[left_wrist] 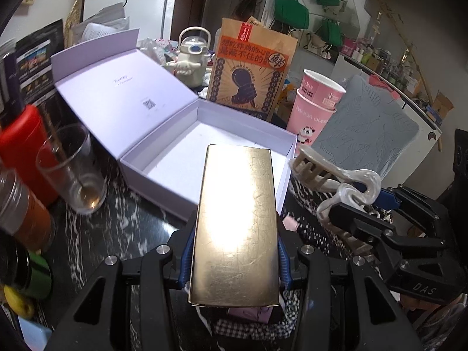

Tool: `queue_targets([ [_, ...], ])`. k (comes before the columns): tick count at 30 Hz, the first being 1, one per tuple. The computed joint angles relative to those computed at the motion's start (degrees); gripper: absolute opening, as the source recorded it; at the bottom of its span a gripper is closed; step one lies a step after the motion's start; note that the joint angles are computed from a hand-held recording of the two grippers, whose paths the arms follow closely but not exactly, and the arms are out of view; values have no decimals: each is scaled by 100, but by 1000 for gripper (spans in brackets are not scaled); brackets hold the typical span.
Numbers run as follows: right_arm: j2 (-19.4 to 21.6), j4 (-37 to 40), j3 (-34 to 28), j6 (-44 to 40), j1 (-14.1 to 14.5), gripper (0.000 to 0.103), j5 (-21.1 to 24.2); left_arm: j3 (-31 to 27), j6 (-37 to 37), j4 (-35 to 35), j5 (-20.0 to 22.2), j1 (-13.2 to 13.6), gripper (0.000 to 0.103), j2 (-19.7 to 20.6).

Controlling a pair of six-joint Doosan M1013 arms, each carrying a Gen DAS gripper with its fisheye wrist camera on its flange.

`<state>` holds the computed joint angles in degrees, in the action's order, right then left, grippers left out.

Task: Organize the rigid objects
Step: 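Carry the gold case and claw clip with both grippers into the lavender box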

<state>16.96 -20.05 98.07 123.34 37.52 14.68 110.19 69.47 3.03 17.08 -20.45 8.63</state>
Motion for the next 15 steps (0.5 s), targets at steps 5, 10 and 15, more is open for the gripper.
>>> queue_targets([
  [5,121,443,-196,-557,-76,52,21,-168,-294,418,-61,53,45,93],
  [10,265,878,-410,-1076,-154,52,58,-350,-443,654,-56,141,45,208],
  [15,418,1177,-637,-1459,-212,52,73,-563,293,-96,-31,313,45,379],
])
